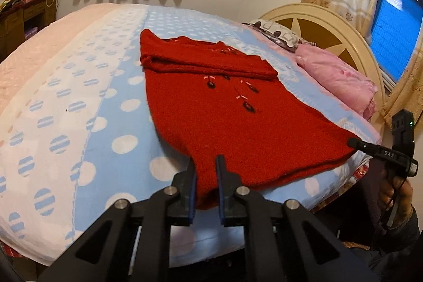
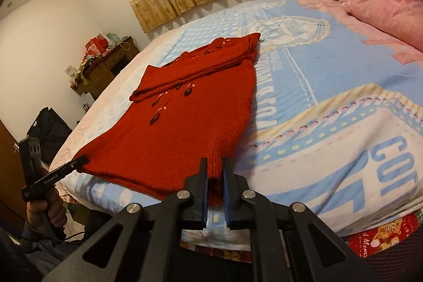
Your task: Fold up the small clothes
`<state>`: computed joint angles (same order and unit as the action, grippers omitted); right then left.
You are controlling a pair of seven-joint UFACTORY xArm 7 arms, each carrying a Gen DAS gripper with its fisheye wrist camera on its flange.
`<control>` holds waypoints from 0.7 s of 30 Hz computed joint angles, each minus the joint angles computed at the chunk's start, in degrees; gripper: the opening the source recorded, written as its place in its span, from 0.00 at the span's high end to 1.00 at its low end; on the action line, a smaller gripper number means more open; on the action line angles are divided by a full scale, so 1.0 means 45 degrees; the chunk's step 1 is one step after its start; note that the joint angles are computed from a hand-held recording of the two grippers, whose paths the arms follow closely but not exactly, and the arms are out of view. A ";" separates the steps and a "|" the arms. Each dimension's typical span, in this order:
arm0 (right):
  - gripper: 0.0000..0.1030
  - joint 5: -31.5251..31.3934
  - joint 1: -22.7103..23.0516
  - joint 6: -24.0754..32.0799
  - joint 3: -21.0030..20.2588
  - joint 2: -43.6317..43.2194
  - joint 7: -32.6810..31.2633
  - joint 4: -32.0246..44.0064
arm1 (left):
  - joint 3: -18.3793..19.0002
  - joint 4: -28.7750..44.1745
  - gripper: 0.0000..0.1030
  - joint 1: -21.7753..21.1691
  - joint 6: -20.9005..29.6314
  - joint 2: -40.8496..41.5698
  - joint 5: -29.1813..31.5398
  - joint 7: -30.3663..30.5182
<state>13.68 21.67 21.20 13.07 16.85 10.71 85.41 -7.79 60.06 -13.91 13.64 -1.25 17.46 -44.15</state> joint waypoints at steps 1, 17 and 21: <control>0.92 0.0302 -0.0131 -0.0038 0.0160 0.0003 -0.0193 0.0010 | 0.0029 -0.0016 0.88 -0.0007 -0.0103 0.0052 -0.0362 0.0245; 0.93 0.0811 -0.0002 -0.0398 0.0071 0.0967 -0.0659 0.2684 | 0.0254 0.1025 0.89 0.0156 -0.0962 0.0382 -0.2305 0.2449; 0.93 -0.0528 0.0554 -0.0259 -0.0597 0.1771 0.0467 0.3983 | 0.0317 0.1659 0.89 0.0183 -0.0850 0.0722 -0.2858 0.3251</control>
<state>11.30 24.16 20.04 10.38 24.82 12.81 103.33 -6.36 67.53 -13.09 9.82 2.00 4.59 -29.52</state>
